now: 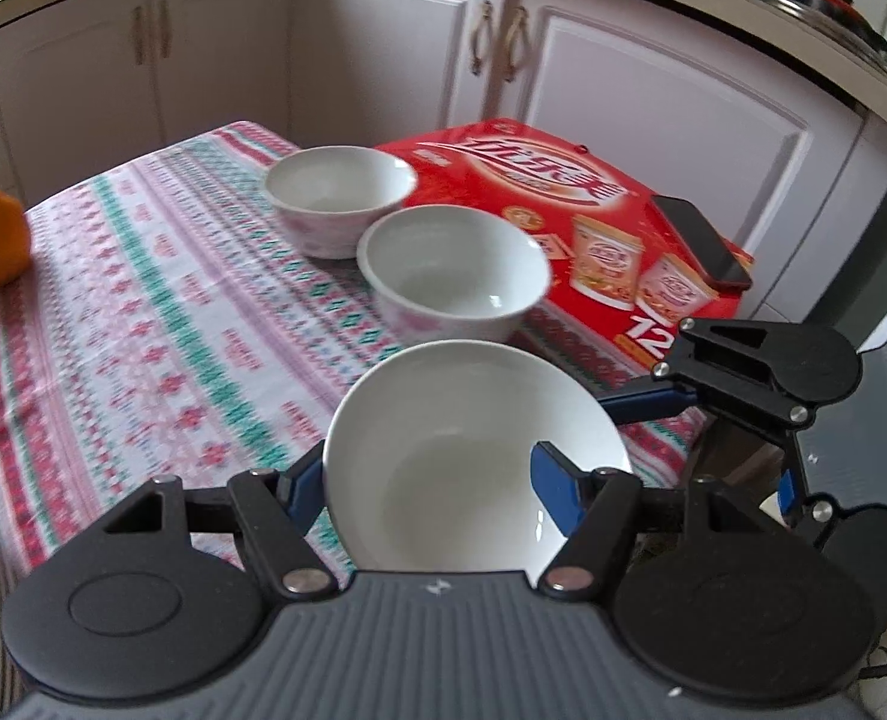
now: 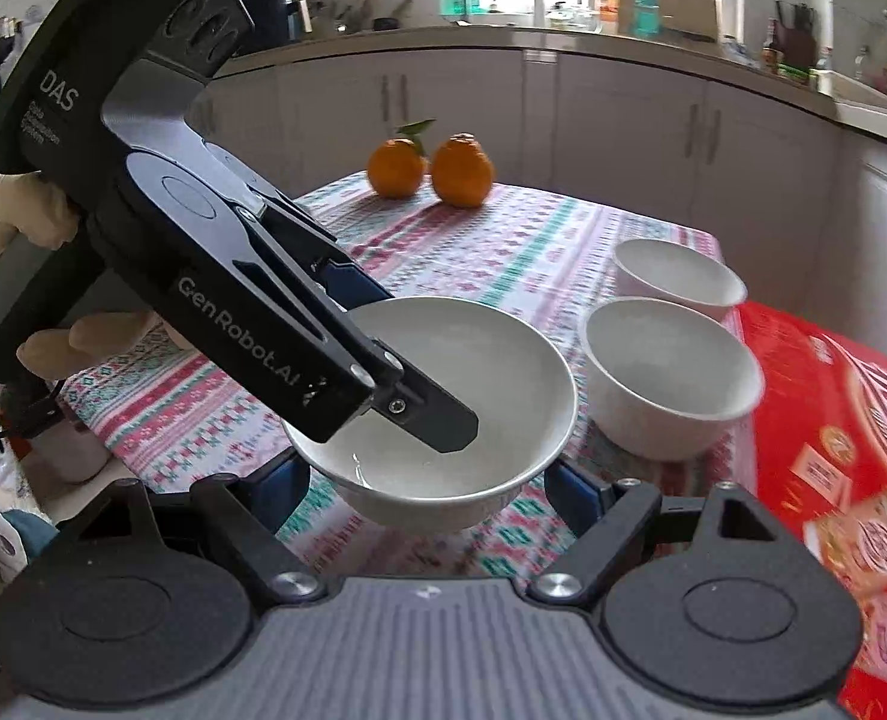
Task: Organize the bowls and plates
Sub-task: 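Lift the large white bowl off the table with the left gripper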
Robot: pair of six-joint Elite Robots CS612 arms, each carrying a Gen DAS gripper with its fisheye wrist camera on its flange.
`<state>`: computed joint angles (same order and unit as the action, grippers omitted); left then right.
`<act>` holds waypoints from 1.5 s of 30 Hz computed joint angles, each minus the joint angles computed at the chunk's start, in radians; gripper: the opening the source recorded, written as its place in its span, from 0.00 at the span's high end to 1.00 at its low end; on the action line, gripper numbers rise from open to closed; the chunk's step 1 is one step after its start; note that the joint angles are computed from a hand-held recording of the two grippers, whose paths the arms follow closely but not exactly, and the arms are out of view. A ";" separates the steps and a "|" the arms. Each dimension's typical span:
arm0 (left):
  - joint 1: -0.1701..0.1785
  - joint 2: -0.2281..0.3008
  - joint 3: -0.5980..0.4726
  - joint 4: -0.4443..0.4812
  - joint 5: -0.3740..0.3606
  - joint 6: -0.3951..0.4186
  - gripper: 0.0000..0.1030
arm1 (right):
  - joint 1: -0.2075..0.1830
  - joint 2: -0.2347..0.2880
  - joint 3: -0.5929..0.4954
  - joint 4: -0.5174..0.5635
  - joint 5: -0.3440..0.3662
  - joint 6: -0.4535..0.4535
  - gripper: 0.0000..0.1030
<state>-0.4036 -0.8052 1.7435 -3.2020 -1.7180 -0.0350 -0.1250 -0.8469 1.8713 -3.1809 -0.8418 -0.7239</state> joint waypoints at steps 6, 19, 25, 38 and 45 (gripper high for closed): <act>0.021 -0.008 0.024 -0.025 0.022 -0.045 0.33 | 0.031 0.007 -0.032 0.063 0.012 -0.039 0.14; 0.049 -0.009 0.046 -0.049 0.044 -0.073 0.33 | 0.075 0.027 -0.085 0.154 0.005 -0.072 0.14; 0.056 -0.003 0.043 -0.047 0.026 -0.078 0.33 | 0.078 0.027 -0.086 0.168 0.001 -0.065 0.14; 0.063 0.008 0.038 -0.044 0.014 -0.104 0.33 | 0.083 0.017 -0.085 0.189 -0.012 -0.082 0.14; 0.065 0.014 0.035 -0.055 0.011 -0.107 0.33 | 0.083 0.021 -0.086 0.184 -0.010 -0.072 0.14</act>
